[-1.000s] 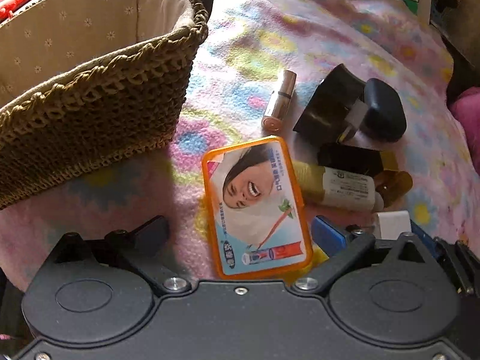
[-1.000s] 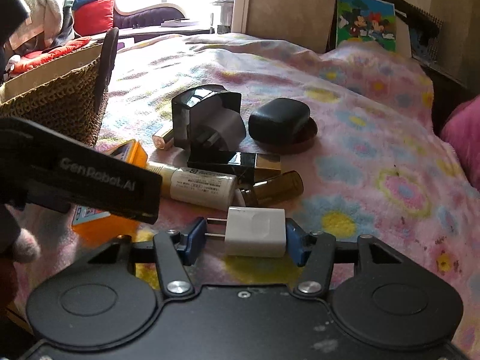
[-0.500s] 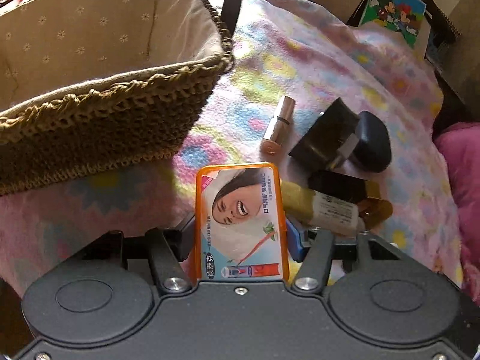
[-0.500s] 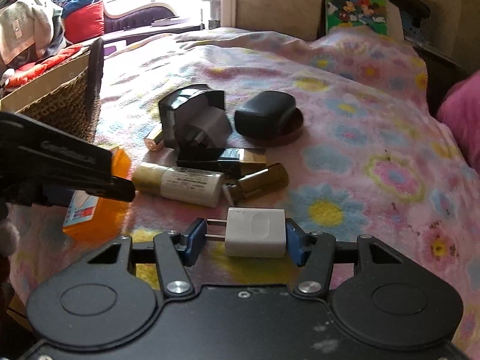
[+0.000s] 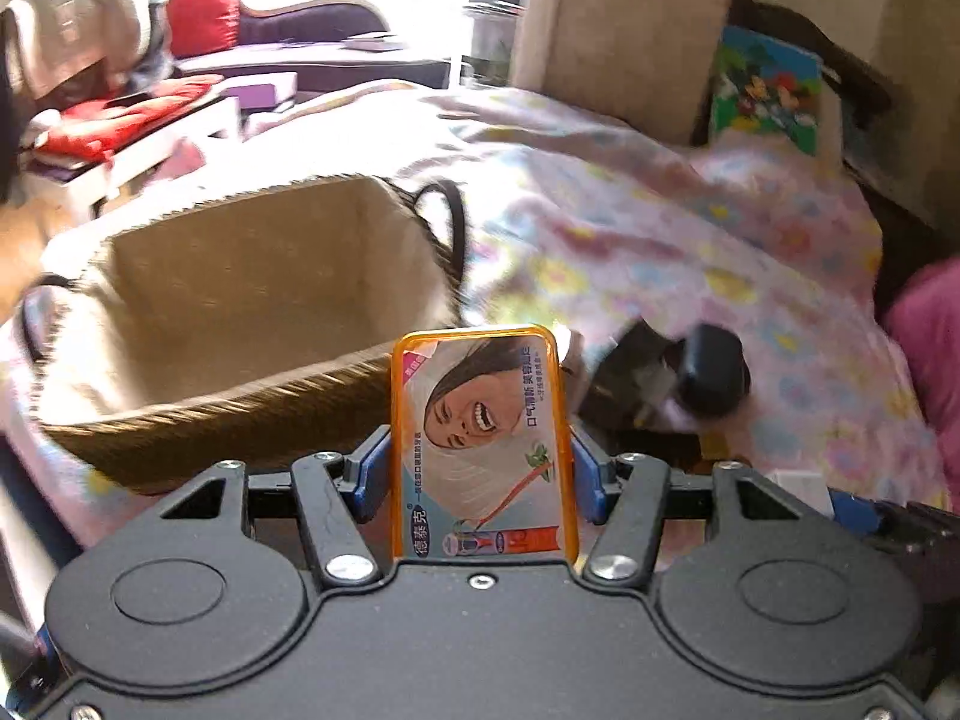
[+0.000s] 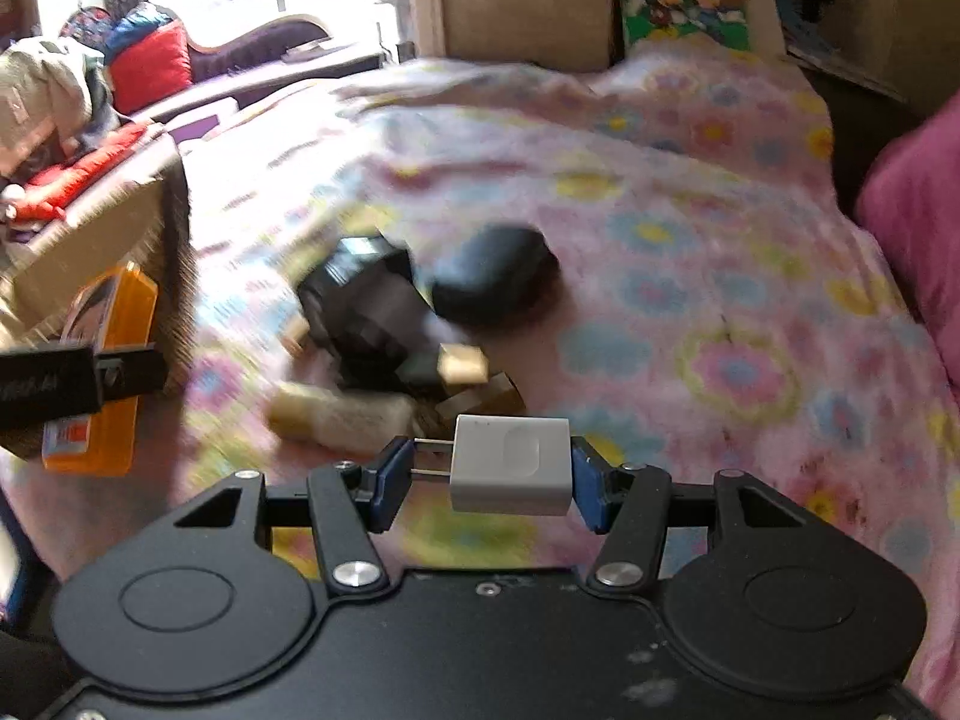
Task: Organize rigid objects
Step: 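Carry both items over the basket and open both tools to drop them in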
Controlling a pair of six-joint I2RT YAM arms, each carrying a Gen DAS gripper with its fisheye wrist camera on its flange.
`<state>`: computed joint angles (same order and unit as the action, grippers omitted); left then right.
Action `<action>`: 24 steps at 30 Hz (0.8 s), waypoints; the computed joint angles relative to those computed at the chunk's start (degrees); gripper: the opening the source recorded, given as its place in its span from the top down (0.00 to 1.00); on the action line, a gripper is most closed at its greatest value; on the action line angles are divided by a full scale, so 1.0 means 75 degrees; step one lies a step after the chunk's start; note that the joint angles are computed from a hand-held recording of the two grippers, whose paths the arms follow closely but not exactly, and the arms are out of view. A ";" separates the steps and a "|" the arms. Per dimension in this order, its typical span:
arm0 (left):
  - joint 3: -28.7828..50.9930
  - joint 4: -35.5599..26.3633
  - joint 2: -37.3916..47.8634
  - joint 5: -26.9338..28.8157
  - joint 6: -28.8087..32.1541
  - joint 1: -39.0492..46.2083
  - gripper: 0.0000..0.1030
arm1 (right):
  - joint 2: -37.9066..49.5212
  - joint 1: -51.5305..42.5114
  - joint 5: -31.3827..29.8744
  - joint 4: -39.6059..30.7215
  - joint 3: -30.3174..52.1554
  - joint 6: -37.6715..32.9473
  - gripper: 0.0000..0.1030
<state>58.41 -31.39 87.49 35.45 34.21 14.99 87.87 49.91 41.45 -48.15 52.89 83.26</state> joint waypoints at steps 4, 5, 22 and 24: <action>0.0815 -0.0274 0.0197 -0.0317 -0.0342 0.0046 0.46 | -0.0219 -0.0420 -0.0077 0.0435 0.0722 -0.1266 0.47; 0.0943 -0.0232 0.0222 -0.0397 -0.0416 0.0034 0.46 | -0.0193 -0.0542 -0.0141 0.0607 0.0987 -0.1666 0.47; 0.3933 -0.0830 0.2839 -0.2062 -0.1526 -0.0206 0.46 | 0.2308 -0.1732 -0.1931 0.1633 0.5068 -0.4969 0.47; 0.4345 -0.1235 0.3121 -0.2173 -0.1583 -0.0226 0.46 | 0.2645 -0.1883 -0.2222 0.1461 0.5409 -0.4880 0.47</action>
<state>91.00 -40.66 110.89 19.15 22.34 13.30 107.71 35.79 24.79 -37.20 93.45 46.66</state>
